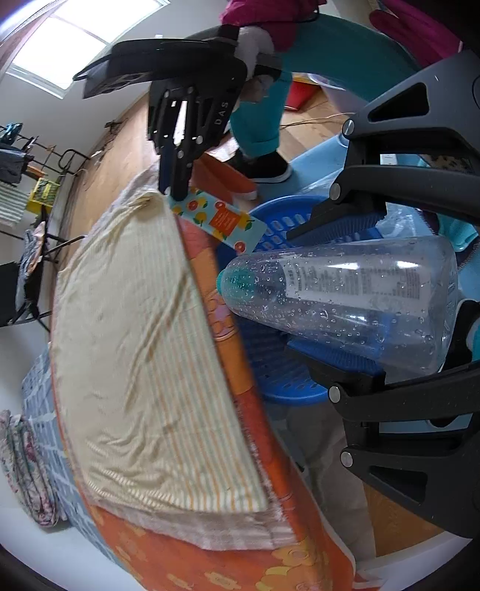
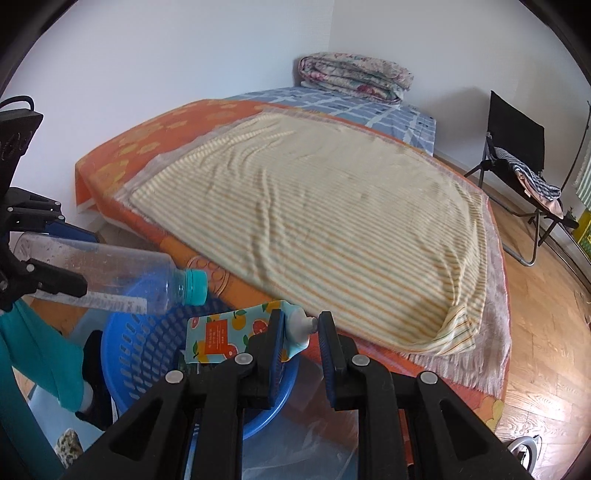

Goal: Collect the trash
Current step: 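Carry bottle and tube over the blue basket and open both tools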

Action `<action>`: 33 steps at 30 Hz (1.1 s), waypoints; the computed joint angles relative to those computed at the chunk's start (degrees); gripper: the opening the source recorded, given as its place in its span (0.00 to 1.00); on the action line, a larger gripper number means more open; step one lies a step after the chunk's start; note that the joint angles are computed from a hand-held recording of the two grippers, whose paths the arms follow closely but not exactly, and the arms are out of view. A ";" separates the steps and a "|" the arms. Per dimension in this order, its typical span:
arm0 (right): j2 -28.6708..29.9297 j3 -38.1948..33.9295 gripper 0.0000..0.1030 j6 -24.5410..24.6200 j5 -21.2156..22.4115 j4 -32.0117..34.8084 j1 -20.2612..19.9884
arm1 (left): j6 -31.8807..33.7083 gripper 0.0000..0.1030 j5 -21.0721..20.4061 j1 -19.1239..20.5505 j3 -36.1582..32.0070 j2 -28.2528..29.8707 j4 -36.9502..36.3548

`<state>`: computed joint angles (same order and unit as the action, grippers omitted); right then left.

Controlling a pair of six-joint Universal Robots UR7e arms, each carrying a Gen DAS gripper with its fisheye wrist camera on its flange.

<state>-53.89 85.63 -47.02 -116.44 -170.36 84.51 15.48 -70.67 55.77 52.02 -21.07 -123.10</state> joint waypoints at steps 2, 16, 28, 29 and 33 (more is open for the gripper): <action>0.32 0.24 0.17 -0.34 -0.43 0.17 0.08 | 0.00 0.52 0.31 0.04 0.23 0.07 0.76; 1.77 1.01 0.17 0.30 -1.94 3.58 0.23 | -1.31 0.53 2.31 0.57 -2.62 2.55 5.07; 1.97 -0.01 0.18 2.52 -1.15 7.02 0.12 | -1.60 0.53 2.84 0.55 -6.20 4.72 6.35; 1.96 -0.04 0.18 2.64 -1.00 7.24 0.10 | -1.64 0.53 2.85 0.53 -6.40 4.85 6.49; 1.94 -0.19 0.25 3.02 -0.54 7.74 0.06 | -1.82 0.53 2.95 0.48 -7.58 5.59 7.27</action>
